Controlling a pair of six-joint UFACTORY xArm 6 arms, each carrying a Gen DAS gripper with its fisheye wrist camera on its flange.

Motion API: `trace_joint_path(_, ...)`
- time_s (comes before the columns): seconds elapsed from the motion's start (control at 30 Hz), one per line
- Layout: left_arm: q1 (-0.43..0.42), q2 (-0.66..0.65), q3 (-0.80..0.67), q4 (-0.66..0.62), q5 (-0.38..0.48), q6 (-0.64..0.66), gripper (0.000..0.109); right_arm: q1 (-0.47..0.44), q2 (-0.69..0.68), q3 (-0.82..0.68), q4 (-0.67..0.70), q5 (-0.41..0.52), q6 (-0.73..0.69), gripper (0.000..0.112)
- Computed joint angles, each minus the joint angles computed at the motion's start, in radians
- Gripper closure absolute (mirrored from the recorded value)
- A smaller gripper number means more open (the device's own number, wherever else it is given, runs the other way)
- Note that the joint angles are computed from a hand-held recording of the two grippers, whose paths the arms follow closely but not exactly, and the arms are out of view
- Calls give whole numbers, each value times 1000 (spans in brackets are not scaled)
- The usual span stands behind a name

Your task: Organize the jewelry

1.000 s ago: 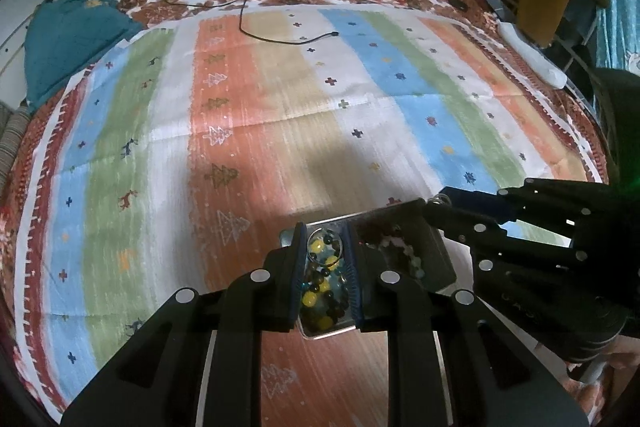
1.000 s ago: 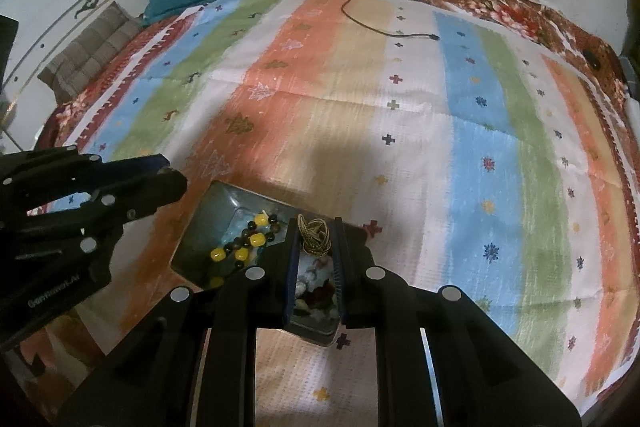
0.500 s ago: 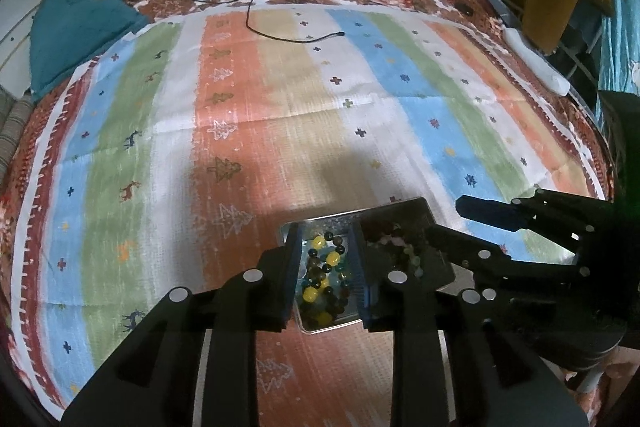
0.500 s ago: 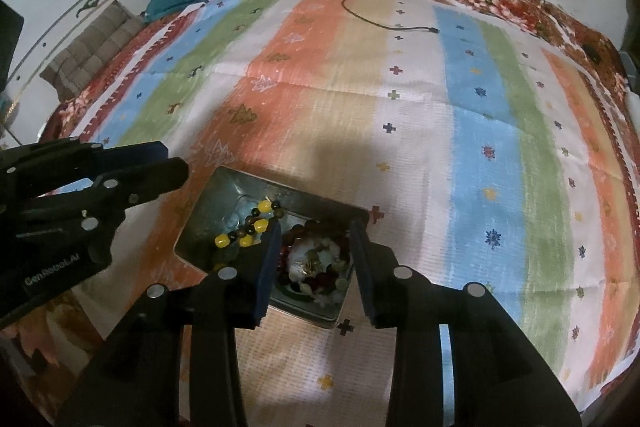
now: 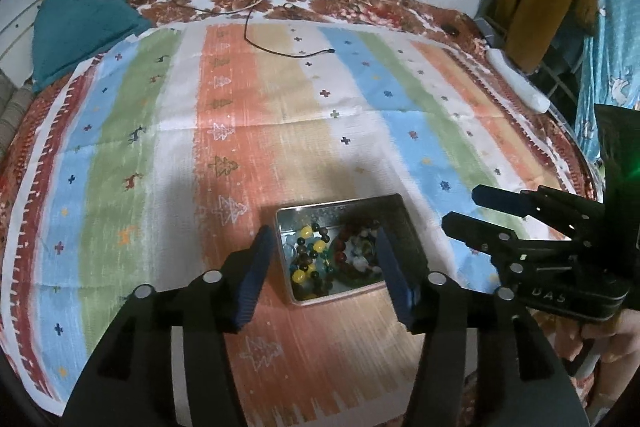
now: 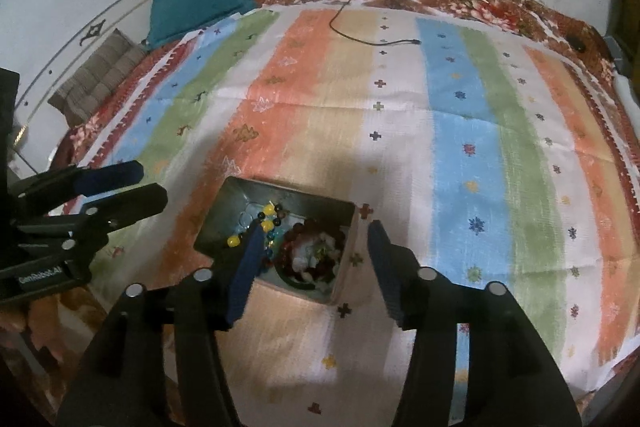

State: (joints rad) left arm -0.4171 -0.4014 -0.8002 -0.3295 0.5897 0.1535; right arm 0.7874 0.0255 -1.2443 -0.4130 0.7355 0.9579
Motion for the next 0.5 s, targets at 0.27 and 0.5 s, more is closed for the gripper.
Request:
trace_joint_path(0.27,-9,-20,15,74,19,-45,44,25,-57,36,-74,13,64,41)
trace_joint_path(0.5,-16,-94,75,60,6,-37,35,47,-130,110,-116,-7,127,37)
